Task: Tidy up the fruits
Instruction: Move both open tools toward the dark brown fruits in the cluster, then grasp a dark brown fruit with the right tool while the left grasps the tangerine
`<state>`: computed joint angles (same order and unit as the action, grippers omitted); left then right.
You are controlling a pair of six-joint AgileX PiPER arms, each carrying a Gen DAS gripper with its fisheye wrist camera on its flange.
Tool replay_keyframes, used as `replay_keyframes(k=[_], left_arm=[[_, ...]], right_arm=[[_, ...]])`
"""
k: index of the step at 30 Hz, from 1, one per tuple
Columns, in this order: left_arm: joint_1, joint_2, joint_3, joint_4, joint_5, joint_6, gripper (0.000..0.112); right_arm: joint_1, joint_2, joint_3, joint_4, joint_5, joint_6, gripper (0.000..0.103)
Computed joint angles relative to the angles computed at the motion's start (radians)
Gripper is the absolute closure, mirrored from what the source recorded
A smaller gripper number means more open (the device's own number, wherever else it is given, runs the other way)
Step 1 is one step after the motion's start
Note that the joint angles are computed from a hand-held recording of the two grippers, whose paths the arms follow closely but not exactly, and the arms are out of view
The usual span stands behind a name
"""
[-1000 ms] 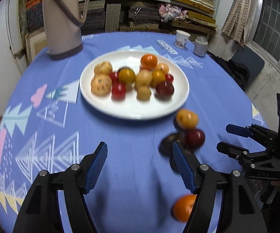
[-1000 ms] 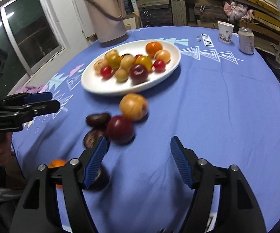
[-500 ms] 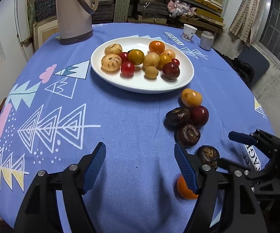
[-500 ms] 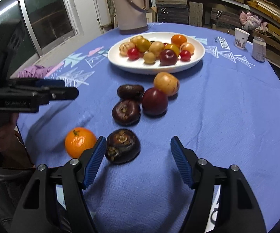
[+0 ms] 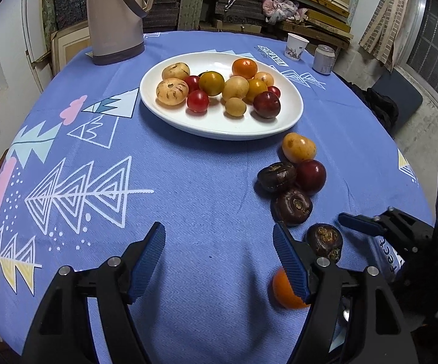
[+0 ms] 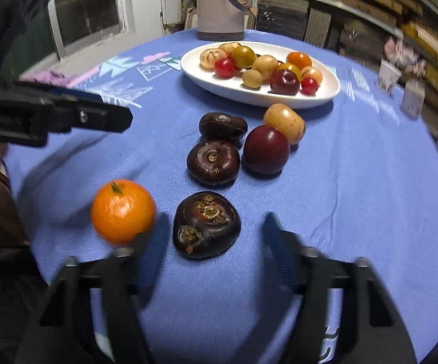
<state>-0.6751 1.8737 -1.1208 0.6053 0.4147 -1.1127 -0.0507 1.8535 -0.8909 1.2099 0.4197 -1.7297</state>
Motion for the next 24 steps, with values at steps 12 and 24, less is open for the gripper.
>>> replay_keyframes(k=[12, 24], left_arm=[[-0.017, 0.015, -0.019, -0.059, 0.012, 0.064, 0.038], [-0.074, -0.002, -0.015, -0.107, -0.021, 0.172, 0.029]], right_arm=[[-0.065, 0.003, -0.02, -0.004, 0.045, 0.002, 0.06], [-0.136, 0.017, -0.022, -0.028, 0.072, 0.026, 0.06]])
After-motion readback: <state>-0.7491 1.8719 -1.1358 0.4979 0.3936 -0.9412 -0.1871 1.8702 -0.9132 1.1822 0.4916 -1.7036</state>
